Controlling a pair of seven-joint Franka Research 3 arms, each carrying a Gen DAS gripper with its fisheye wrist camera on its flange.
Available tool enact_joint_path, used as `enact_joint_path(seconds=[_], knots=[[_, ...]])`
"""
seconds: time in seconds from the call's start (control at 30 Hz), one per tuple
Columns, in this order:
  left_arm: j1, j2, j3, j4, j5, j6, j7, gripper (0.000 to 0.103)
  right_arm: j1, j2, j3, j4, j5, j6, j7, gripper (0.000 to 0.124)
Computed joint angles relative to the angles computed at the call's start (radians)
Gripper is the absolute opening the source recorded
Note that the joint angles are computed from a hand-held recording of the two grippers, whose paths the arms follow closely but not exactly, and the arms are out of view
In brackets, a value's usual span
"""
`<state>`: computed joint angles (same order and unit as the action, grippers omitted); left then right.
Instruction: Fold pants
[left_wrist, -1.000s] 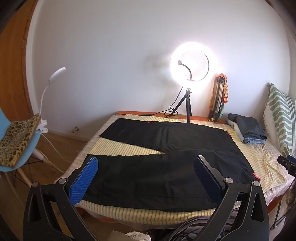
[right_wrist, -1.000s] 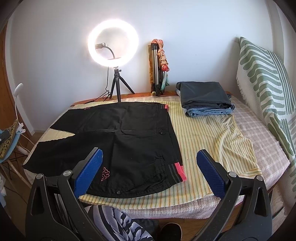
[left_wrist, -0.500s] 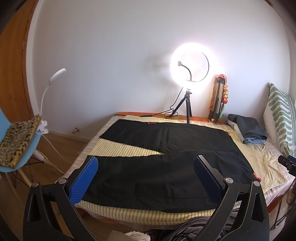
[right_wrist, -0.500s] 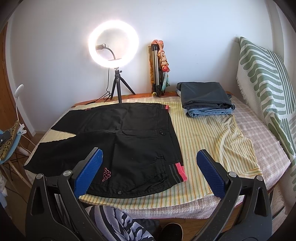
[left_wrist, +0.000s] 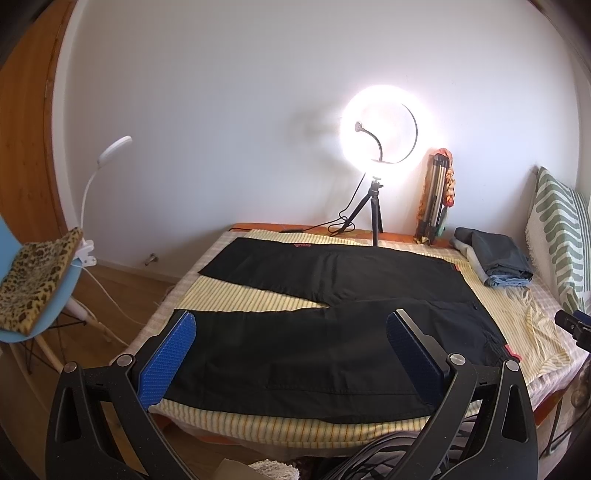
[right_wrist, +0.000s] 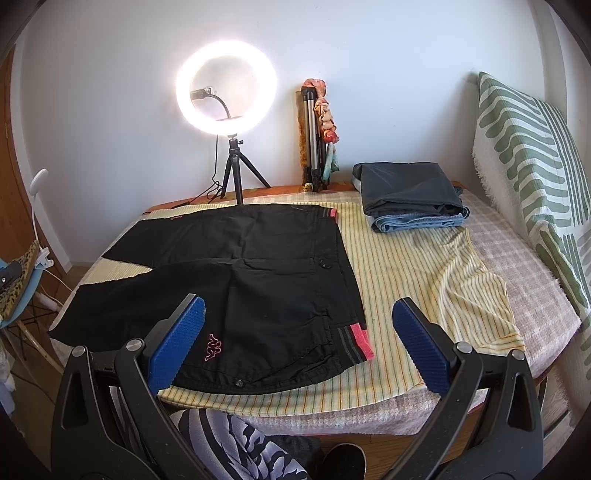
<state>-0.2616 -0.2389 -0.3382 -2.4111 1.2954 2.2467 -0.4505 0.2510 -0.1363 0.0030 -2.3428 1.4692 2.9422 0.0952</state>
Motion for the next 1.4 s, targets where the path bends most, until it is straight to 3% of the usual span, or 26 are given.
enact_joint_path(seconds=[1.17, 1.3, 1.4], knots=[[0.005, -0.007, 0.005, -0.03, -0.01, -0.03, 0.008, 0.103, -0.008, -0.008, -0.006, -0.001, 0.023, -0.034, -0.037, 0.103], [0.012, -0.034, 0.013, -0.065, -0.018, -0.023, 0.029, 0.103, -0.008, -0.018, -0.005, -0.005, 0.05, -0.028, -0.103, 0.103], [0.025, -0.062, 0.027, -0.097, -0.025, 0.015, 0.045, 0.103, -0.016, -0.019, -0.01, -0.004, 0.016, -0.044, -0.079, 0.103]])
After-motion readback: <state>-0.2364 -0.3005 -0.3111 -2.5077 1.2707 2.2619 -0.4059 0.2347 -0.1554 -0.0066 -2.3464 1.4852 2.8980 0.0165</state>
